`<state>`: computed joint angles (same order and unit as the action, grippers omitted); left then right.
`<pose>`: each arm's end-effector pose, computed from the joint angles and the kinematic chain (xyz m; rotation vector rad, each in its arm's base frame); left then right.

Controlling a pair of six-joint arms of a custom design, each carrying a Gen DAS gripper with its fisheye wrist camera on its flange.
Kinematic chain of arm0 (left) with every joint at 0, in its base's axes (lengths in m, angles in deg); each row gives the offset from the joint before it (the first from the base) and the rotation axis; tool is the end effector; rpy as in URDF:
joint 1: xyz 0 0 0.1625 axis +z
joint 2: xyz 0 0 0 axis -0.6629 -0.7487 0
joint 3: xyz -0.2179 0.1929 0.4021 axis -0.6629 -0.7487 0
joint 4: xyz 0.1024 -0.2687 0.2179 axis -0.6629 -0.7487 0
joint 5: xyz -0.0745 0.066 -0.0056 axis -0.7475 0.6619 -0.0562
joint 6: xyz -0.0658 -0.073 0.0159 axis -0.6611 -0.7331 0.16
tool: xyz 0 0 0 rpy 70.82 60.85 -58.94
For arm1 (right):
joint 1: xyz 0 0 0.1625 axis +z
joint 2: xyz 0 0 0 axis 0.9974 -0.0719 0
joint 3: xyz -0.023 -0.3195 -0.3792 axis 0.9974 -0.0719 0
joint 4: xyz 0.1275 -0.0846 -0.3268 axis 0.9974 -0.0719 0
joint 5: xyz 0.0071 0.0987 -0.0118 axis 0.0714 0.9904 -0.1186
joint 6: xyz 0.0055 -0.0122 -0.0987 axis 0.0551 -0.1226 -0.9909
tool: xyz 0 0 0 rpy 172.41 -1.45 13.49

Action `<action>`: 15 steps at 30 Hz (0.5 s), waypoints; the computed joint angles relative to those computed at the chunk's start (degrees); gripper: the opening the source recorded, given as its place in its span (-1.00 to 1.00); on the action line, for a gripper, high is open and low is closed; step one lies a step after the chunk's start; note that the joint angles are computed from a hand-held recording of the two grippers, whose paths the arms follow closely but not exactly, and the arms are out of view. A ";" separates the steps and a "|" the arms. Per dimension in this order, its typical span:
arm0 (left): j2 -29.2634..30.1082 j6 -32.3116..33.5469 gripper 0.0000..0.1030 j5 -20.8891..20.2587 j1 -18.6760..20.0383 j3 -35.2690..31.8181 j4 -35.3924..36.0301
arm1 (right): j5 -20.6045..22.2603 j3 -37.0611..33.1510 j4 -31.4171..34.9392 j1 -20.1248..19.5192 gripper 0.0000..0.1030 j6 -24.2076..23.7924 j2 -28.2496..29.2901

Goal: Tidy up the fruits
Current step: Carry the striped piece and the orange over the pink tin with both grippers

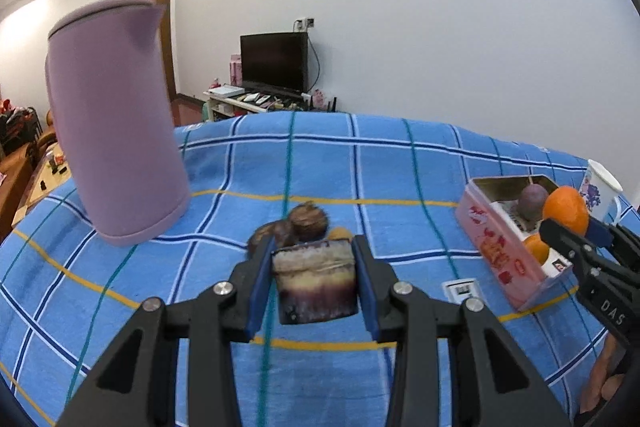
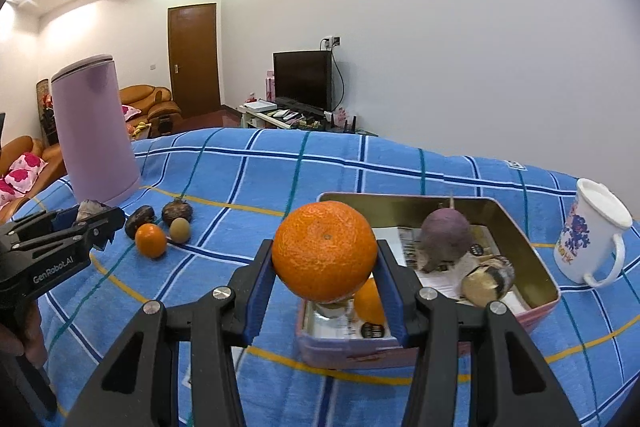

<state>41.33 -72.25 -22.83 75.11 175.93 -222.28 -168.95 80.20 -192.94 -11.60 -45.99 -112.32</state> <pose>-0.4186 -0.5542 -0.0757 0.1277 2.0119 -1.2704 -0.0236 -0.6228 0.3835 1.0649 -2.2245 1.0264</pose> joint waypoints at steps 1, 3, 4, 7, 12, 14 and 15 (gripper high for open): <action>0.39 0.54 -0.22 0.22 -0.13 -0.82 0.15 | 0.22 -0.15 0.06 -0.16 -0.03 -0.22 -0.11; 1.47 3.59 -0.22 0.15 -0.39 -2.51 -2.06 | 0.80 -0.57 0.18 -0.52 -0.03 -0.68 -0.27; 1.84 5.06 -0.22 -0.13 -0.43 -3.15 -3.27 | 1.10 -0.83 0.23 -0.71 -0.03 -0.82 -0.35; 2.79 8.20 -0.22 -1.37 -0.51 -5.14 -5.45 | 1.70 -1.79 0.18 -1.20 -0.03 -0.90 -0.42; 5.01 14.08 -0.22 -2.02 -0.62 -9.90 -7.43 | 2.30 -4.76 0.47 -2.38 -0.03 0.76 -0.49; 6.04 16.96 -0.22 -2.48 -0.72 -12.24 -8.62 | 2.34 -6.16 0.89 -2.82 -0.03 1.48 -0.42; 6.58 18.59 -0.22 -2.75 -0.72 -13.49 -9.26 | 2.31 -6.79 0.89 -3.01 -0.03 1.73 -0.33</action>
